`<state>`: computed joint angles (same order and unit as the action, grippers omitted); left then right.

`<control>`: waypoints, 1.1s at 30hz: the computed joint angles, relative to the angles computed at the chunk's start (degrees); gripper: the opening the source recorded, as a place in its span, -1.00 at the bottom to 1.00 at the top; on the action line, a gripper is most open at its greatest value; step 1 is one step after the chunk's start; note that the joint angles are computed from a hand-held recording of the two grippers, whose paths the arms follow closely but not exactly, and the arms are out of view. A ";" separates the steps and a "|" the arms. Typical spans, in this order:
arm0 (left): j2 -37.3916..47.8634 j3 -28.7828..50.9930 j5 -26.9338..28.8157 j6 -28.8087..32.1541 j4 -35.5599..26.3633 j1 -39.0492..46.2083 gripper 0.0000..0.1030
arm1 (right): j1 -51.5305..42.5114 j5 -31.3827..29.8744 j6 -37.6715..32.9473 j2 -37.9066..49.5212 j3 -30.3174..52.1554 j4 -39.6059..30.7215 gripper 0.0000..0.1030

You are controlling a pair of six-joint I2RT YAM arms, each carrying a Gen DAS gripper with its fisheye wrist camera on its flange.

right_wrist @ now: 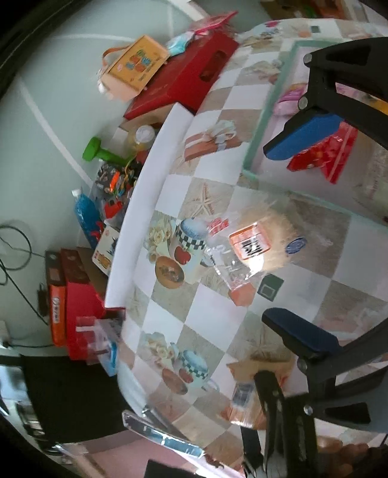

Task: Organize snacks
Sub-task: 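Grasp the orange-striped bread pack with the left tool while the right tool grasps the bagged bun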

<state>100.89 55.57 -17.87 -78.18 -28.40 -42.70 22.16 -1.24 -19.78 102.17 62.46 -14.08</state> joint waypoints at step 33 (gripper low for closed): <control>4.51 5.85 0.68 2.84 -2.71 -0.37 0.83 | 5.57 11.57 -3.00 6.55 1.67 1.84 0.17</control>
<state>105.39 61.42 -17.19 -75.34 -31.12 -43.07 27.73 10.34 -22.78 108.73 64.14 -12.24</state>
